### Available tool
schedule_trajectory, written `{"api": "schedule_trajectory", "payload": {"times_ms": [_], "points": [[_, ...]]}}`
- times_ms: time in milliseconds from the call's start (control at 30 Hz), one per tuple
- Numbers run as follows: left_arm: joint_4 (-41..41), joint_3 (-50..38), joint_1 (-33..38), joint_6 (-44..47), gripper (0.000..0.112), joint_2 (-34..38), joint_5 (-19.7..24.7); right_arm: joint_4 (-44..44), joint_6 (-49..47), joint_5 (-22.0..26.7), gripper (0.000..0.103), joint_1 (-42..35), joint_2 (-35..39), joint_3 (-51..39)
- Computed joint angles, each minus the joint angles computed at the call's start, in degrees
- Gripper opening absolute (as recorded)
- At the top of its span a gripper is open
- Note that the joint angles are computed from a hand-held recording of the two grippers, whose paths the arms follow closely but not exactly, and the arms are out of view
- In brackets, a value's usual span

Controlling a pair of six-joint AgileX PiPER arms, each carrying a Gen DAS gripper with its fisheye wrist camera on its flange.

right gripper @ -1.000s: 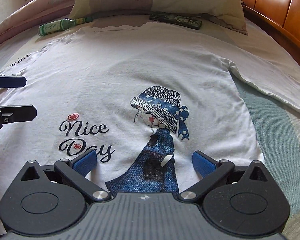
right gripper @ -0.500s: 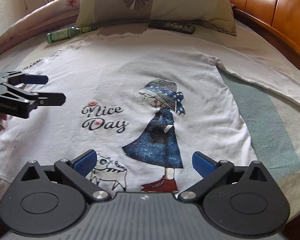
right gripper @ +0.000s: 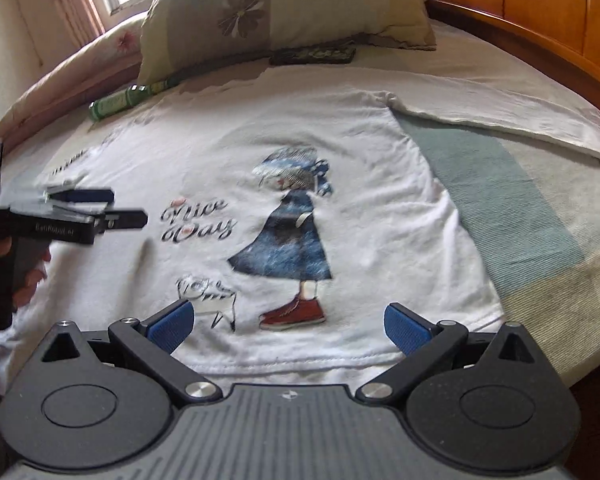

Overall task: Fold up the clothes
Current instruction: 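Move the open right tool to the sleeve beside the girl print, then grasp the white sleeve cuff with the right tool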

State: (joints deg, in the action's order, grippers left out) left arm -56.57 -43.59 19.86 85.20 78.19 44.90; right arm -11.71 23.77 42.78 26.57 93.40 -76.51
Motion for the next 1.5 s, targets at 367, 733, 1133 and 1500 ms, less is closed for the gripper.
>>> {"api": "schedule_trajectory", "payload": {"times_ms": [367, 733, 1133, 1500], "points": [[-4.72, 0.98, 0.82, 6.64, 0.102, 1.68, -0.15, 0.26, -0.06, -0.54, 0.103, 0.08, -0.56, 0.77], [-9.57, -2.01, 4.69, 5.43, 0.102, 5.44, 10.39, 0.51, -0.12, -1.08, 0.103, 0.17, -1.13, 1.56], [-10.00, -0.64, 3.86, 9.32, 0.102, 6.09, 9.44, 0.79, -0.19, -1.66, 0.103, 0.27, -1.75, 2.41], [-10.48, -0.64, 4.22, 10.30, 0.102, 6.50, 9.96, 1.05, -0.26, -2.20, 0.103, 0.36, -2.31, 3.18]]}}
